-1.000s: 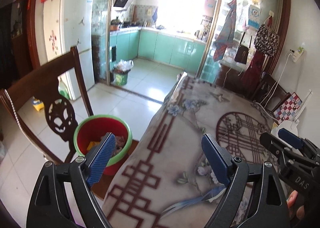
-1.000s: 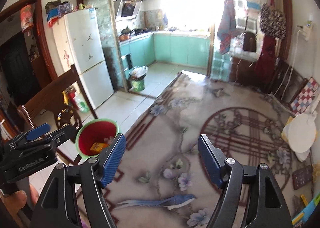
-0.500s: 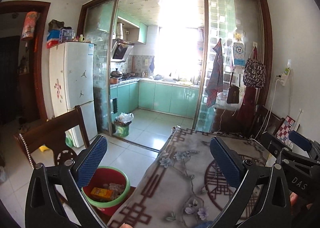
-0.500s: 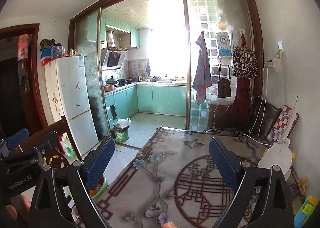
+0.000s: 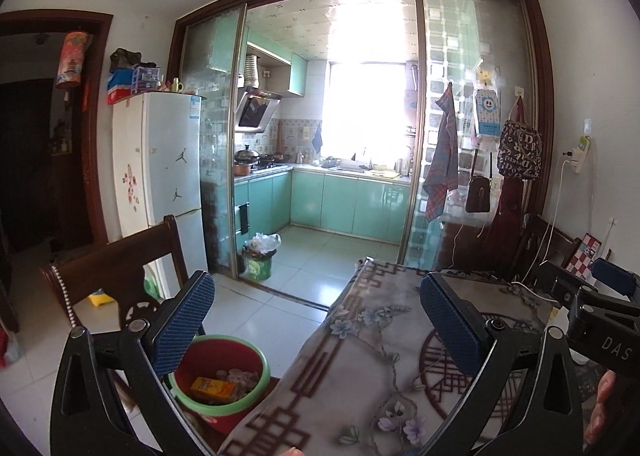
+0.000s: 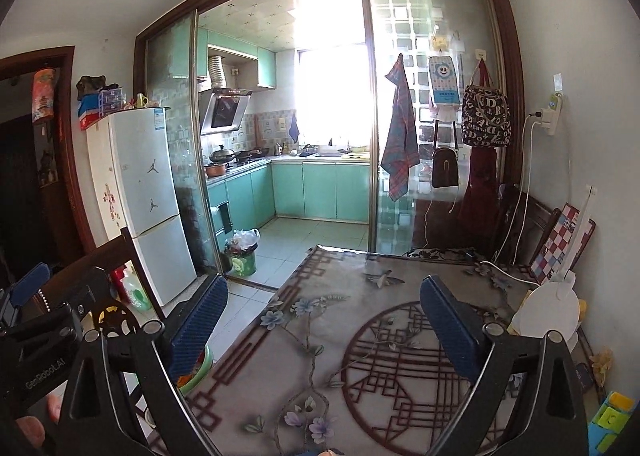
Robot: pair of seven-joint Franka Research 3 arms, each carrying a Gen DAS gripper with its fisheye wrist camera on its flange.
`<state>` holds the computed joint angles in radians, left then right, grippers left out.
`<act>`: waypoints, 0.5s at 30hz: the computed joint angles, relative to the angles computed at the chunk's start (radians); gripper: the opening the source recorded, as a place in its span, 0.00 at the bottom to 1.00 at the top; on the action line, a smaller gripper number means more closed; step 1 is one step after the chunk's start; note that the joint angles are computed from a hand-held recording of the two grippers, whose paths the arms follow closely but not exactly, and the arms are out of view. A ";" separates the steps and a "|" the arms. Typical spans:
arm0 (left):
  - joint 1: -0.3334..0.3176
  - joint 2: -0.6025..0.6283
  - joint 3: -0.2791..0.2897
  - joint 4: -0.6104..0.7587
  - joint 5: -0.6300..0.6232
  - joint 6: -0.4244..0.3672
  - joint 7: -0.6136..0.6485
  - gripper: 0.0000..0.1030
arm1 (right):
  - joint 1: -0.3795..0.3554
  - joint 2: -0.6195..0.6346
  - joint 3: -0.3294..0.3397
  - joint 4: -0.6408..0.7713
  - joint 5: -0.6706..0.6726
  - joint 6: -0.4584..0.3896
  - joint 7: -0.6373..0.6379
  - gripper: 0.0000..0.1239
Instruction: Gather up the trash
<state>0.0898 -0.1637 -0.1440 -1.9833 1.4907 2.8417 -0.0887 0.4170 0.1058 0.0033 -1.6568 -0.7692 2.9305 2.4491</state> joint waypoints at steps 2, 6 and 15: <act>-0.001 -0.007 -0.007 -0.005 0.013 -0.029 -0.012 1.00 | -0.011 0.015 0.020 0.003 0.091 0.012 -0.089 0.79; -0.006 -0.010 -0.007 -0.005 -0.008 -0.047 0.016 1.00 | 0.005 0.028 0.016 0.001 0.170 0.012 -0.171 0.79; 0.000 -0.002 -0.004 -0.001 -0.087 -0.041 0.061 1.00 | 0.024 0.037 0.003 0.003 0.250 -0.011 -0.249 0.79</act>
